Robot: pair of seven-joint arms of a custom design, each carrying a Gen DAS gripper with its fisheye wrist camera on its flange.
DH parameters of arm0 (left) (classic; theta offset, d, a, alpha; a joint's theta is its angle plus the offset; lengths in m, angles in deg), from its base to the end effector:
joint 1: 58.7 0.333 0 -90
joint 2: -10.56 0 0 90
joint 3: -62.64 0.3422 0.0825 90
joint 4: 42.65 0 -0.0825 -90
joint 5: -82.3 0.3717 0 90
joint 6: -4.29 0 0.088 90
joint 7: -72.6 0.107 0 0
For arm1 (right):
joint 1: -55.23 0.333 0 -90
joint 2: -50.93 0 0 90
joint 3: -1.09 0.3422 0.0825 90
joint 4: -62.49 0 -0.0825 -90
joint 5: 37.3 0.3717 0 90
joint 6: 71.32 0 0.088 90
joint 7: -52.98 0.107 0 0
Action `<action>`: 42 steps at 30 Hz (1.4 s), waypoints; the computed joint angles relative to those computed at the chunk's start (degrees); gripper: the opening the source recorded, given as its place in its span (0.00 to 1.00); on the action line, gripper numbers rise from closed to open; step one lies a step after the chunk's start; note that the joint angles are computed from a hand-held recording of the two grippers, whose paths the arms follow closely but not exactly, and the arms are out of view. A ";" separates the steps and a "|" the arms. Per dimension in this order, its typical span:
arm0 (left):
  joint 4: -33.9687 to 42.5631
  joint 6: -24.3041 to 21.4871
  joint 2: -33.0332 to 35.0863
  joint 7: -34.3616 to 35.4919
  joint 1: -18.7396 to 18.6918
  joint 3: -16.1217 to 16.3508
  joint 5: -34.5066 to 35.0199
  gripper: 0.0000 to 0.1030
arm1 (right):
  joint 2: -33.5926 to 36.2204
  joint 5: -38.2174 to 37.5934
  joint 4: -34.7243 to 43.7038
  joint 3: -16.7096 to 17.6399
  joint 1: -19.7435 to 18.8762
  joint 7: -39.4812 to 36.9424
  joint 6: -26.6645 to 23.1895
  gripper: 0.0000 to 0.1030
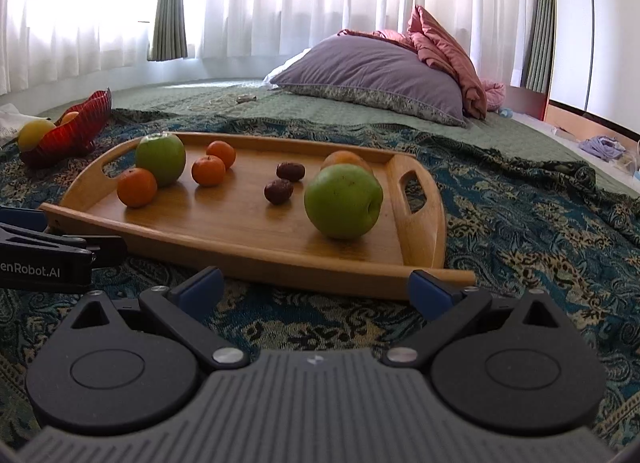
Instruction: Organize fruits
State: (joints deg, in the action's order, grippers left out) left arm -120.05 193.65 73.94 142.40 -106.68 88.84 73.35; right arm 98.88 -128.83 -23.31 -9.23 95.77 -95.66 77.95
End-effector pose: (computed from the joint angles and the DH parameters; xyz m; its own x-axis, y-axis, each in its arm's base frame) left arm 0.6771 -0.4040 0.2229 -0.2880 -0.9576 -0.0111 -0.5410 0.1722 -0.8232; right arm 0.6091 0.4104 0.2126 -0.1358 -0.9901 0.0348 -0.5060 0.0392 -0.8616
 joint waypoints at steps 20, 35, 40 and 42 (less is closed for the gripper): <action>4.73 -6.81 1.89 -9.40 2.11 -0.40 8.94 1.00 | 2.96 10.76 2.67 -2.80 0.97 -7.90 3.57 1.00; 5.27 -7.26 1.69 -14.41 3.56 -1.58 15.19 1.00 | 3.83 15.98 3.13 -5.32 2.04 -11.18 6.24 1.00; 5.33 -7.25 1.68 -15.13 3.69 -1.63 16.00 1.00 | 3.97 16.62 3.14 -6.09 2.56 -11.34 6.60 1.00; 5.34 -7.25 1.64 -15.32 3.75 -1.72 16.21 1.00 | 4.04 16.78 3.19 -6.31 2.71 -11.35 6.68 1.00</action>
State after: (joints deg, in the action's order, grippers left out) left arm -114.71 186.40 75.59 127.08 -102.93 87.12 89.57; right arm 102.92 -112.05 -20.12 -15.54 98.48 -107.01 84.63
